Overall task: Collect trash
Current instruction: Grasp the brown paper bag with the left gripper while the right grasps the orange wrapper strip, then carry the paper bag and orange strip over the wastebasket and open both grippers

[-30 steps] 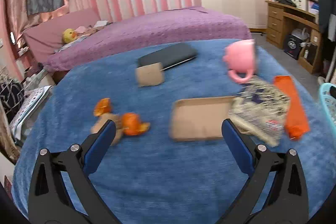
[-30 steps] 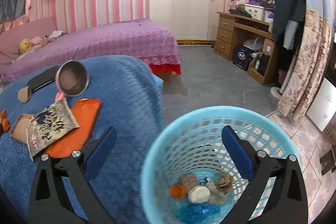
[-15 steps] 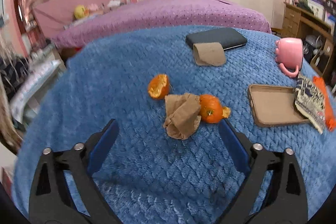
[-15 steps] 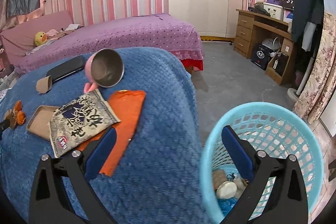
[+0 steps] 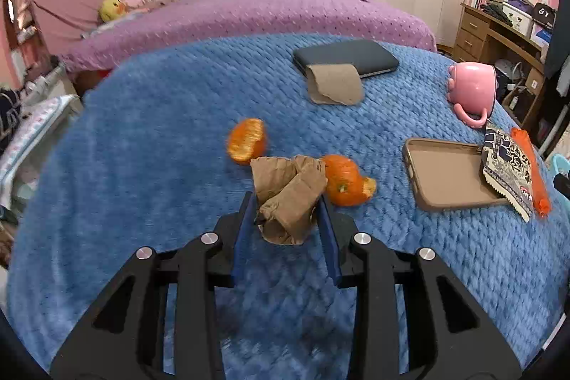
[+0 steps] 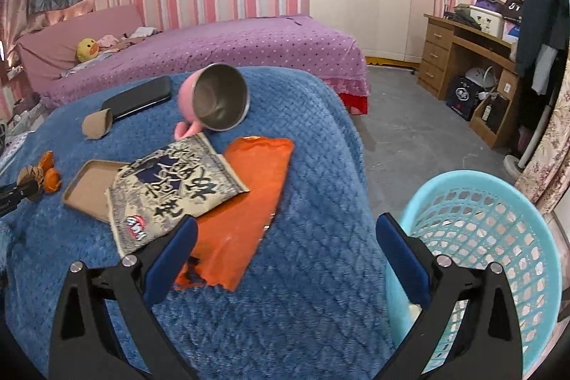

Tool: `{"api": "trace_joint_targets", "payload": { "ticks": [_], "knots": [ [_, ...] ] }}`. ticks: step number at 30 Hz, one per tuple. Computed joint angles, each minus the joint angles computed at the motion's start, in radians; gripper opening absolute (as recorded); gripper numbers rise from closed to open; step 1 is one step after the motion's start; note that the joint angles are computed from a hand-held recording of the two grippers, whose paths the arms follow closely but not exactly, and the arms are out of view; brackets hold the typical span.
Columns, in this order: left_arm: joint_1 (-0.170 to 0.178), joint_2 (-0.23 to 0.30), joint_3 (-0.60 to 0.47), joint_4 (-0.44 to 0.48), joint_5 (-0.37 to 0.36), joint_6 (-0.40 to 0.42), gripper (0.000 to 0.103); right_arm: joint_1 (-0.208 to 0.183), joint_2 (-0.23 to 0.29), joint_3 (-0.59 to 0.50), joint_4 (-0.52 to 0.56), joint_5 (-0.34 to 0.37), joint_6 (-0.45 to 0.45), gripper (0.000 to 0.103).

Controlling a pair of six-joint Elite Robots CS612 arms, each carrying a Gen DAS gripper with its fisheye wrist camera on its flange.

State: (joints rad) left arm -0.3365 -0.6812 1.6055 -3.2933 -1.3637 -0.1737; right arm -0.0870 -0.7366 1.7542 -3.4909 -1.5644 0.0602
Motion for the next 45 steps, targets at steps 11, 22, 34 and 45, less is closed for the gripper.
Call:
{"api": "trace_joint_targets", "payload": {
  "ticks": [11,22,34,45],
  "knots": [
    [0.003,-0.009,0.015,-0.013,0.006,-0.049,0.033,0.03,0.009,-0.045,0.16,0.027,-0.096,0.087],
    [-0.011,-0.005,0.012,-0.021,0.006,-0.05,0.033,-0.009,0.008,-0.033,0.139,0.161,-0.022,0.017],
    [-0.047,-0.003,0.01,-0.062,0.002,-0.035,0.033,-0.026,-0.002,-0.004,0.046,0.119,-0.046,0.012],
    [-0.106,0.006,-0.004,-0.096,-0.012,0.006,0.033,-0.081,-0.024,0.048,-0.029,0.117,-0.02,0.012]
  ]
}}
